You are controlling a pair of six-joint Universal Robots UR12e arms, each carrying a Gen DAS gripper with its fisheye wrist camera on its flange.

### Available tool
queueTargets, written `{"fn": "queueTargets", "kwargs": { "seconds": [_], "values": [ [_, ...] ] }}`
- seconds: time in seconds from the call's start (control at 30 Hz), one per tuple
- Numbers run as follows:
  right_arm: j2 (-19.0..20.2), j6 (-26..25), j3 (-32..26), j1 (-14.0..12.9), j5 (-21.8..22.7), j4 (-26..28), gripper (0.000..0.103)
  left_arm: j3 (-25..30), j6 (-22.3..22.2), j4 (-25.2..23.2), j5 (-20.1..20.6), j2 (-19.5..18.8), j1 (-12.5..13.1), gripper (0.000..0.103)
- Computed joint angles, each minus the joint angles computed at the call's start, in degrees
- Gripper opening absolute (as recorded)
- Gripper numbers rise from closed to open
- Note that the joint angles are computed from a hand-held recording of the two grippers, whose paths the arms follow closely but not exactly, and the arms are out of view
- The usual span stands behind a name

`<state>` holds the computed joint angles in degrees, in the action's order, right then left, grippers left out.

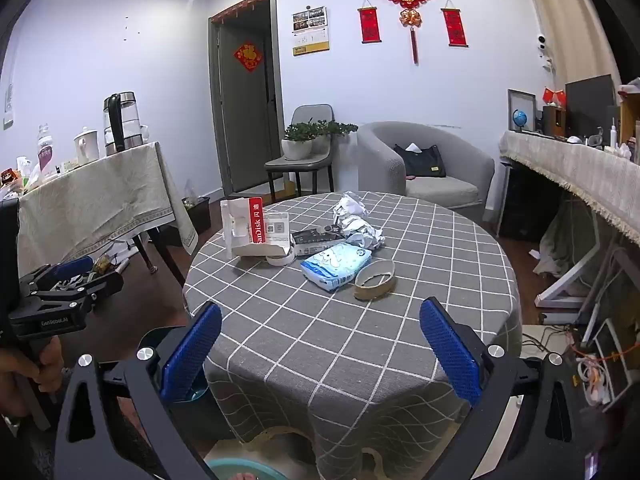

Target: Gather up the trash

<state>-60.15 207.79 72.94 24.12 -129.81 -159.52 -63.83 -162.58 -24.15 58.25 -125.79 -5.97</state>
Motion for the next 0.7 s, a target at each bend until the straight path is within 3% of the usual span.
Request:
{"fn": "queueTargets", "kwargs": {
  "seconds": [0.7],
  "values": [
    [-0.23, 0.55, 0.49, -0.25, 0.64, -0.55, 0.100, 0.02, 0.27, -0.07, 0.28, -0.01, -0.09, 0.099]
  ]
}}
